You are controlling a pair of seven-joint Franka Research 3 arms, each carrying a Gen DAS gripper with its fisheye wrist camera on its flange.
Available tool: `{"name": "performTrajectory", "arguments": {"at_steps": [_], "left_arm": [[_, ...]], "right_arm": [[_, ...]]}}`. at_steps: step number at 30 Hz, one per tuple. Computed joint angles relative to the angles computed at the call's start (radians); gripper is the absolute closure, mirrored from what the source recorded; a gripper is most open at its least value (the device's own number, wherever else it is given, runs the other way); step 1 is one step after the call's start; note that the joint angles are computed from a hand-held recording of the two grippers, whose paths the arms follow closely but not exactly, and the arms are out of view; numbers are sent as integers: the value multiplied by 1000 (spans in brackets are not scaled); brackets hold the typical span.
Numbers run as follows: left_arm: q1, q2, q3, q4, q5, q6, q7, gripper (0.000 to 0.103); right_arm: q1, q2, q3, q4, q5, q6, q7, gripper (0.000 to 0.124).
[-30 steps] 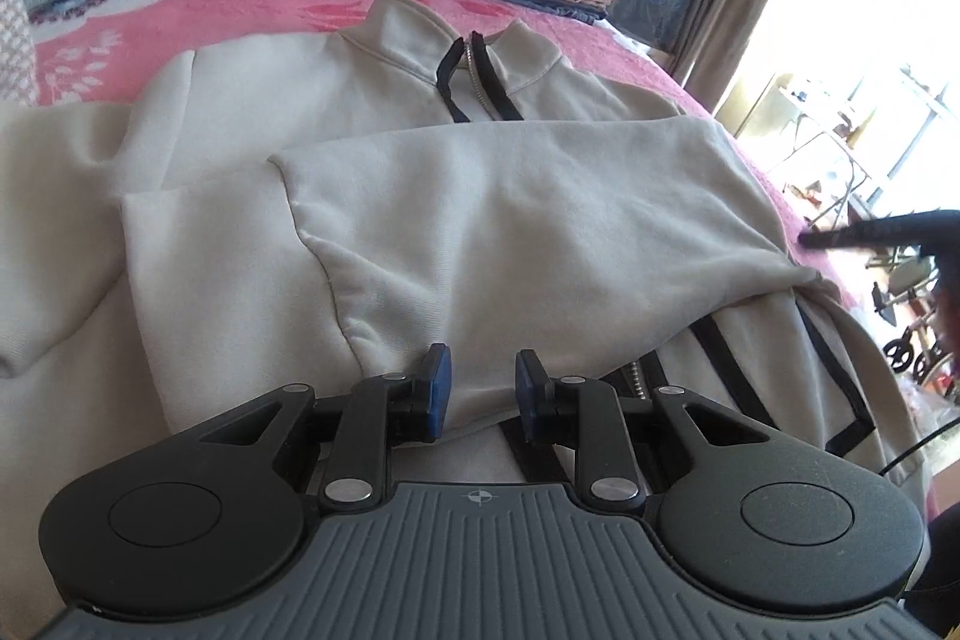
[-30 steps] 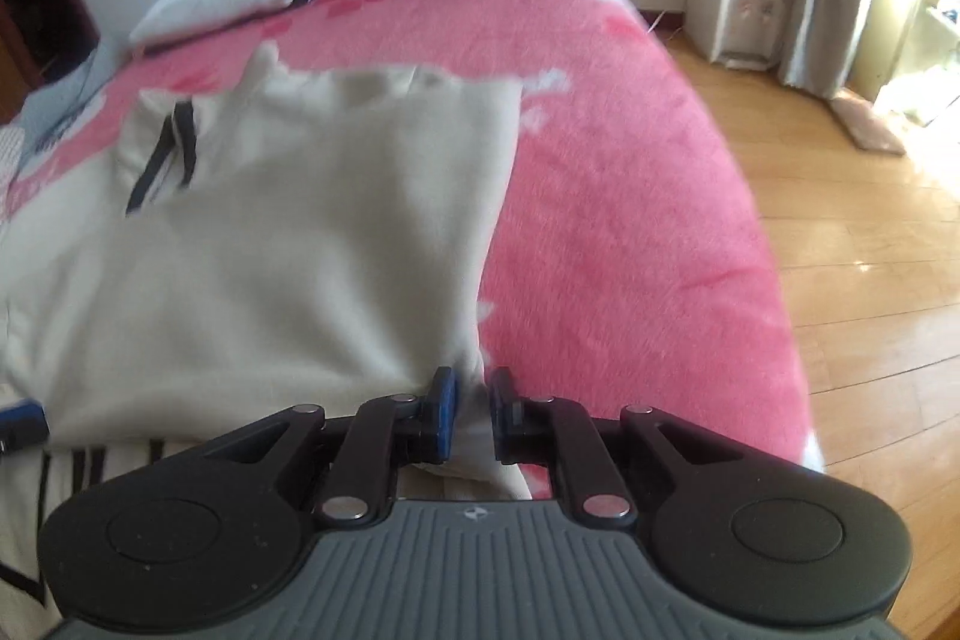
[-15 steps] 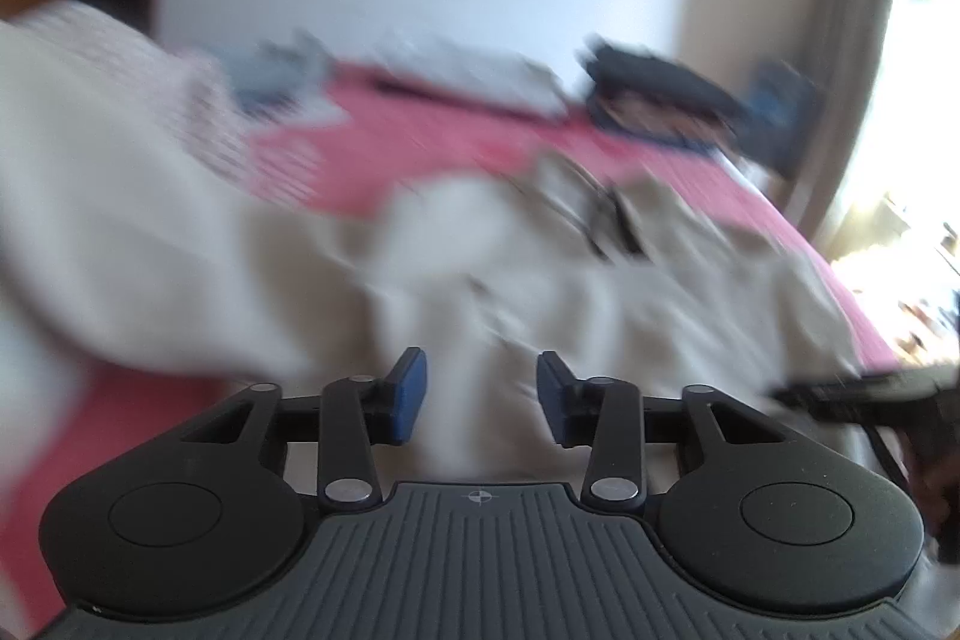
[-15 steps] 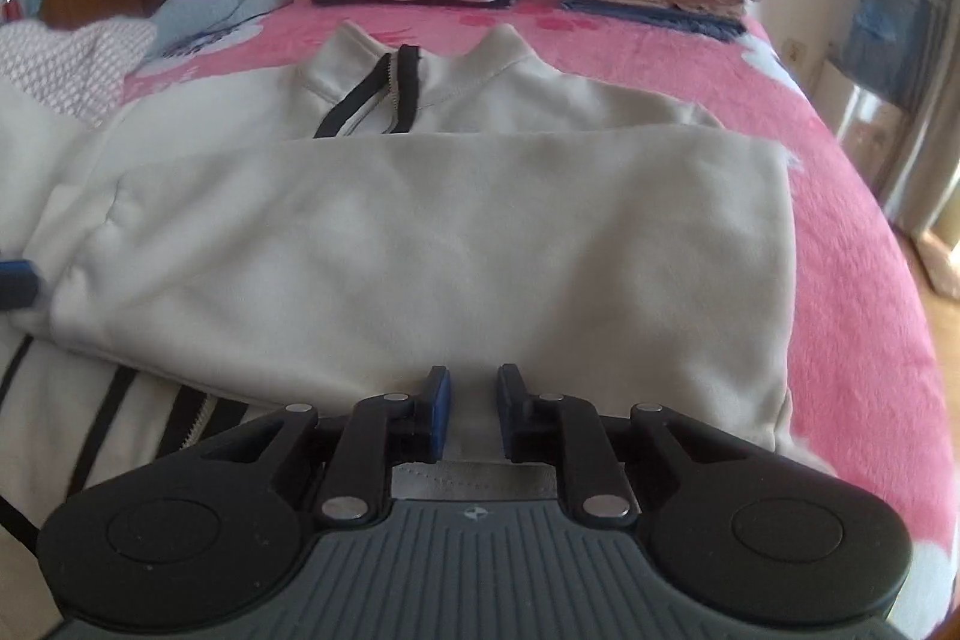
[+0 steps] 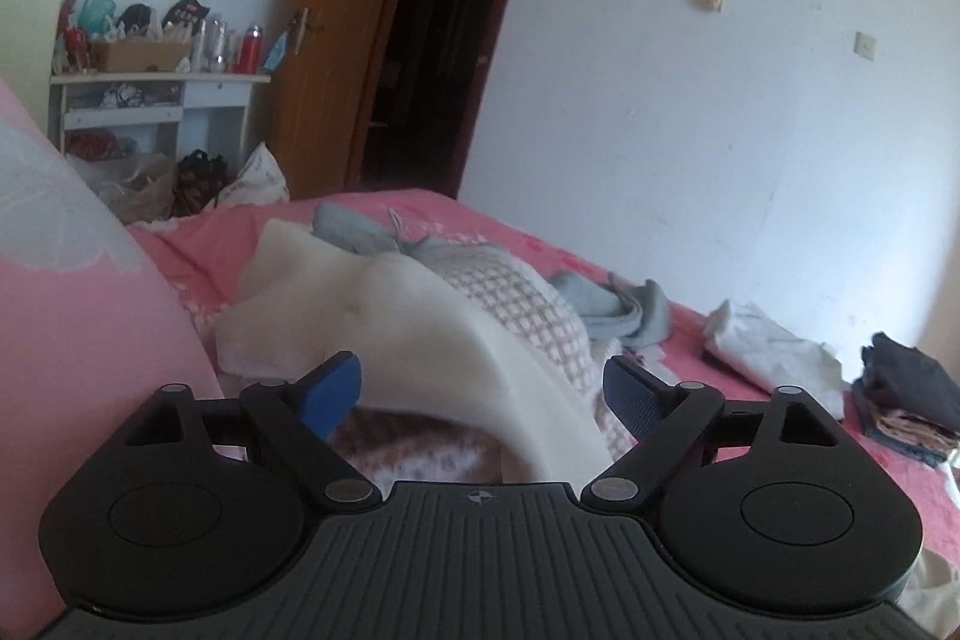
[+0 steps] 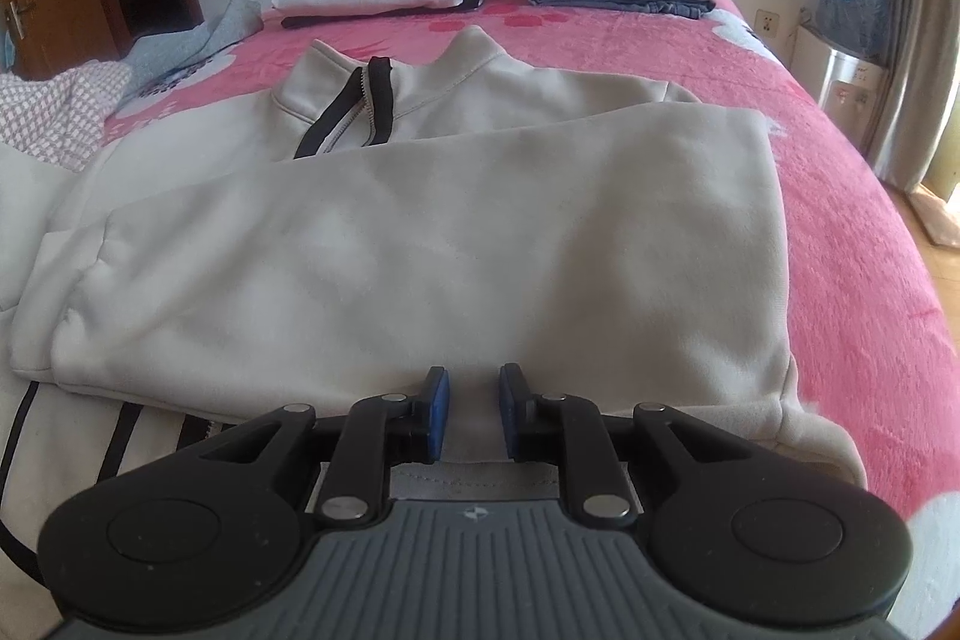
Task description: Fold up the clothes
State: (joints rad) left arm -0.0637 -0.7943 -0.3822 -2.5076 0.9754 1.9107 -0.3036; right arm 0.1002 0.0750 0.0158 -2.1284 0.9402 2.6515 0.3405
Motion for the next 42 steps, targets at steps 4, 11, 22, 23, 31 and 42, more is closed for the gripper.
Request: {"name": "performTrajectory", "arguments": {"at_steps": [4, 11, 22, 23, 31, 42], "left_arm": [[21, 36, 8, 31, -25, -38, -34, 26], [-20, -38, 53, 8, -192, -15, -107, 42], [57, 11, 0, 12, -53, 0, -157, 87], [60, 27, -10, 27, -41, -11, -161, 88], [46, 163, -41, 138, 87, -45, -174, 90], [-45, 75, -10, 78, 7, -120, -93, 87]], "right_arm": [[0, 0, 1, -2, 8, 3, 2, 104], [3, -3, 4, -10, 34, 21, -10, 104], [-1, -3, 3, -13, 97, 16, -56, 103], [-1, -3, 2, -14, 105, 15, -59, 103], [-2, -3, 0, -15, 134, 7, -87, 100], [-5, -1, 0, -13, 154, 0, -105, 100]]}}
